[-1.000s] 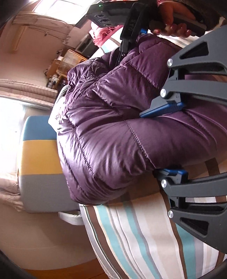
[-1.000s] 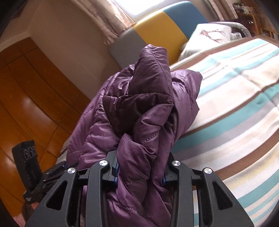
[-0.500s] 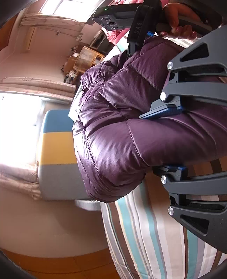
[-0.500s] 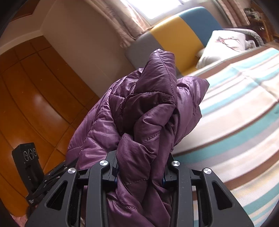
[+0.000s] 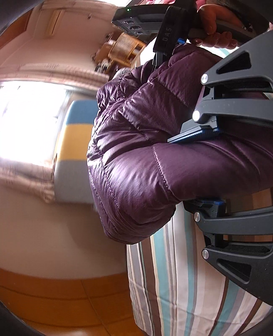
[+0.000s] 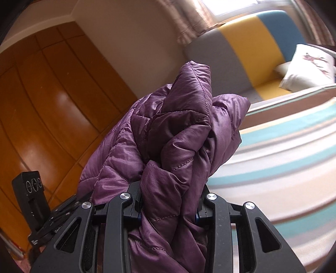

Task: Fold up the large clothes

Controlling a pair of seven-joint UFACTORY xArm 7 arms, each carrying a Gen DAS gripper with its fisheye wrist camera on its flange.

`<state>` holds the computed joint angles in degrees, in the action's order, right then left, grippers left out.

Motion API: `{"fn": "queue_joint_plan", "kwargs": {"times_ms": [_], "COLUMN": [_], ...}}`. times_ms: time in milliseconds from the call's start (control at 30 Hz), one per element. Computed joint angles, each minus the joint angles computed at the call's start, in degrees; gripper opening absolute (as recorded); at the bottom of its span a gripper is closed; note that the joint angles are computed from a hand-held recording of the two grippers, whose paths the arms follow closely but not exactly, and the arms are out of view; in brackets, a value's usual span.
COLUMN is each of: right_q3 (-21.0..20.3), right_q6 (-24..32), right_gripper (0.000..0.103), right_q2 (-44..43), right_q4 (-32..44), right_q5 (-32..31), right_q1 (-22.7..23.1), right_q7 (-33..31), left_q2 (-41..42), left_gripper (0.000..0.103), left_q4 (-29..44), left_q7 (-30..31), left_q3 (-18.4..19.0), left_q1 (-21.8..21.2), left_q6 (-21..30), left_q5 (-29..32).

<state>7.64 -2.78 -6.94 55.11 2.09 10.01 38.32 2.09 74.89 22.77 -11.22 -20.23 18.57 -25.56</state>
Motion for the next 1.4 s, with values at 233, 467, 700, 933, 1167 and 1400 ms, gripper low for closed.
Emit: {"fn": "queue_joint_plan", "kwargs": {"times_ms": [233,467,700,933,1167,1400], "right_q3": [-1.47,-13.17,-7.19,-15.93,-11.48,-5.73], "right_q6": [3.43,13.34,12.66,19.49,25.95,29.98], "right_gripper": [0.033,0.043,0.054,0.056,0.056,0.058], "right_q2": [12.72,21.28,21.6,16.44,9.49,12.14], "right_q4": [13.93,24.06,22.44,21.27,15.02,16.73], "right_q5": [9.65,-12.73,-8.52,-33.94,-44.75,-38.59], "right_q1": [3.33,12.27,5.33,15.75,15.18,10.39], "right_q7": [-12.14,6.48,4.37,27.88,37.97,30.38], "left_q2": [5.81,12.92,12.48,5.63,4.01,6.1], "left_gripper": [0.043,0.054,0.072,0.094,0.096,0.098], "left_q4": [4.33,7.11,5.67,-1.09,-1.85,-1.8], "left_q7": [0.39,0.35,-2.65,-21.2,-31.26,-29.89], "left_q3": [1.1,-1.74,-0.49,4.53,6.36,4.42], "left_q1": [3.84,8.43,7.62,2.86,1.11,3.13], "left_q6": [-0.34,-1.52,-2.46,-5.28,-2.83,-1.26], "left_q5": [0.14,-1.31,0.93,18.9,32.45,30.85]}}
